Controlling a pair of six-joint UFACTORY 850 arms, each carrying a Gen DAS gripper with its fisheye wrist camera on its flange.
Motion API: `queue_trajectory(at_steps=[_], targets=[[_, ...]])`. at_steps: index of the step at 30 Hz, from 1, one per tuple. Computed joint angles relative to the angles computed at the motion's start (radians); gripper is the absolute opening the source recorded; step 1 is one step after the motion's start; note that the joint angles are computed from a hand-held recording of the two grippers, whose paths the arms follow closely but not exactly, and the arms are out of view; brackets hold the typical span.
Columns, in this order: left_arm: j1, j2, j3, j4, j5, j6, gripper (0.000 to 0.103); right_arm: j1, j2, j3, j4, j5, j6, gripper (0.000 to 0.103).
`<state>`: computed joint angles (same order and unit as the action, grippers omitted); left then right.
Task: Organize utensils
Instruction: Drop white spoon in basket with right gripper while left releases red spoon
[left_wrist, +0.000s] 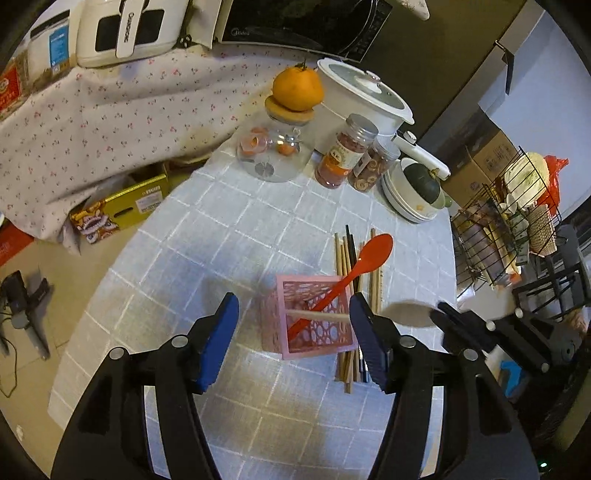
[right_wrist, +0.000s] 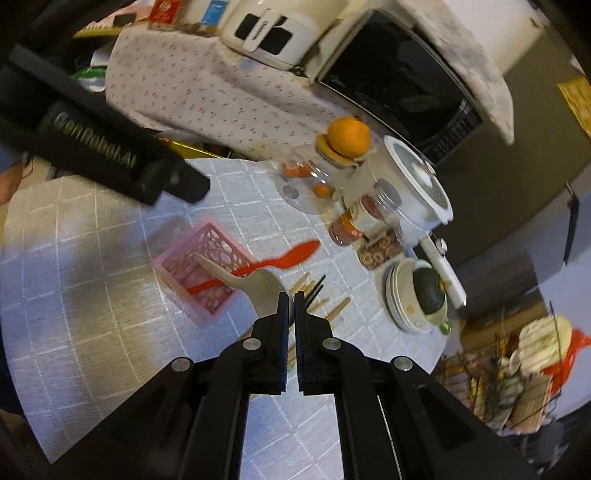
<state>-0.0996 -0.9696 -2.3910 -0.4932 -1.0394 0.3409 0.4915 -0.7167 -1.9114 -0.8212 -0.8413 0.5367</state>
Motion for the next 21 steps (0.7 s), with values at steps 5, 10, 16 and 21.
queue_trajectory(at_steps=[5,10,16,21], targets=[[0.011,-0.035,-0.060,-0.028,-0.057,-0.016,0.059,-0.010,-0.050,-0.094,0.037,0.010,-0.060,0.004],[0.017,-0.050,-0.087,-0.049,-0.080,-0.023,0.059,-0.030,-0.060,-0.129,0.095,0.063,-0.068,0.004],[0.019,-0.073,-0.120,-0.055,-0.111,-0.054,0.059,-0.054,-0.038,-0.095,0.139,0.169,-0.016,0.004],[0.019,-0.060,-0.100,-0.066,-0.101,-0.034,0.059,-0.089,0.038,-0.006,0.153,0.254,0.138,0.016]])
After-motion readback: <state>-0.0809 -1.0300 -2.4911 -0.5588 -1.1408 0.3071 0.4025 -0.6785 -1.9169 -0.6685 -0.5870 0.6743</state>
